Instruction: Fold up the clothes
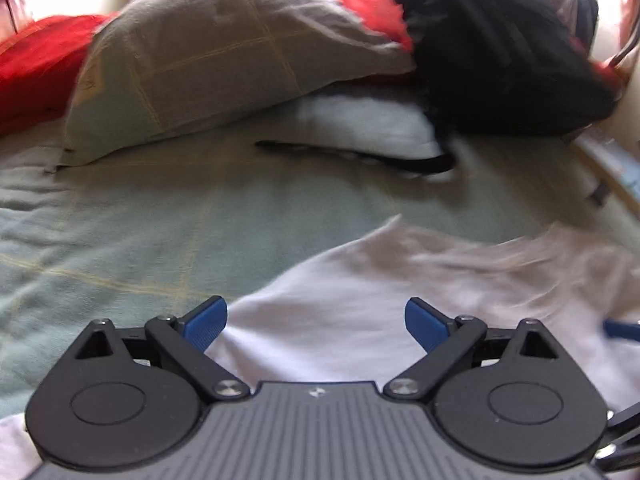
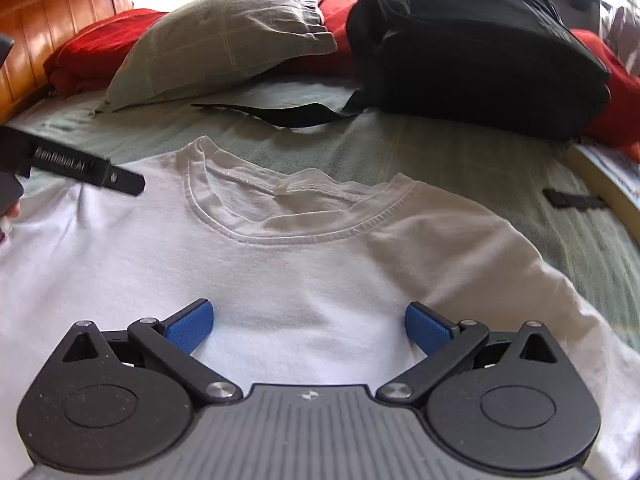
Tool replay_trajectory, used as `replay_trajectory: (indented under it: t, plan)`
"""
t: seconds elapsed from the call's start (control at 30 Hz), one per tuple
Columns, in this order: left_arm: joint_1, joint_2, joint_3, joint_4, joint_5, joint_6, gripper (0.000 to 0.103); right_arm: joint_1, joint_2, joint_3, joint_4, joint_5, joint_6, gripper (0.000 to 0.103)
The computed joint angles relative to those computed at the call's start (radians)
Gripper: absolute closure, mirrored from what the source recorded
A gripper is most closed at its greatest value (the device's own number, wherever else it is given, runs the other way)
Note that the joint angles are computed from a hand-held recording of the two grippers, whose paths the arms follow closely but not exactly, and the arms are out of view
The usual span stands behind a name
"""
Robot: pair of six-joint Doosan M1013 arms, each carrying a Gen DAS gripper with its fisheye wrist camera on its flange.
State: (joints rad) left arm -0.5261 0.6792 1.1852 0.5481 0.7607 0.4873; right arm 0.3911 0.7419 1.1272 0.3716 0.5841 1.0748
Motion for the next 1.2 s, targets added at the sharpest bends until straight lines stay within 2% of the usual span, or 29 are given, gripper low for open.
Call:
replay_trajectory:
  t: [0.07,0.17,0.27,0.4,0.43,0.47,0.53,0.67,0.77,0.9,0.93,1.03,1.13,1.2]
  plan:
    - [0.013,-0.018,0.027,-0.110,-0.102,0.041,0.007,-0.007,-0.002,-0.015,0.011,0.053,-0.017,0.000]
    - [0.032,-0.002,0.014,-0.291,-0.138,0.132,0.007,-0.028,-0.003,-0.038,0.094,0.142,-0.045,0.000]
    - [0.033,0.034,-0.027,-0.226,-0.081,0.067,0.007,-0.042,-0.004,-0.051,0.138,0.204,-0.068,0.000]
    - [0.041,0.056,-0.048,-0.126,-0.086,-0.037,0.003,-0.053,-0.010,-0.052,0.162,0.231,-0.091,0.000]
    - [0.036,0.063,-0.063,-0.084,-0.060,-0.065,0.003,-0.058,-0.011,-0.051,0.175,0.228,-0.092,0.000]
    - [0.030,0.077,-0.092,-0.048,-0.001,-0.075,0.003,-0.062,-0.010,-0.053,0.183,0.227,-0.090,0.000]
    - [0.027,0.088,-0.123,-0.056,0.056,-0.075,0.004,-0.069,-0.008,-0.058,0.183,0.229,-0.076,0.000]
    - [0.016,0.062,-0.101,-0.063,0.004,-0.074,0.004,-0.092,-0.008,-0.064,0.207,0.224,-0.060,0.000]
    - [0.013,0.043,-0.089,-0.200,-0.079,0.061,0.004,-0.116,-0.008,-0.069,0.279,0.255,-0.090,0.000]
    - [0.020,0.054,-0.105,-0.565,-0.197,0.349,0.003,-0.137,-0.010,-0.072,0.332,0.294,-0.147,0.000]
    - [0.023,0.063,-0.115,-0.672,-0.210,0.431,0.003,-0.140,-0.011,-0.070,0.338,0.295,-0.155,0.000]
    - [0.024,0.113,-0.182,-0.848,-0.171,0.571,0.003,-0.145,-0.015,-0.065,0.345,0.295,-0.164,0.000]
    - [0.023,0.164,-0.246,-0.862,-0.134,0.552,0.003,-0.148,-0.014,-0.066,0.352,0.306,-0.177,0.000]
    - [0.018,0.171,-0.253,-0.809,-0.165,0.501,0.003,-0.151,-0.011,-0.070,0.360,0.316,-0.181,0.000]
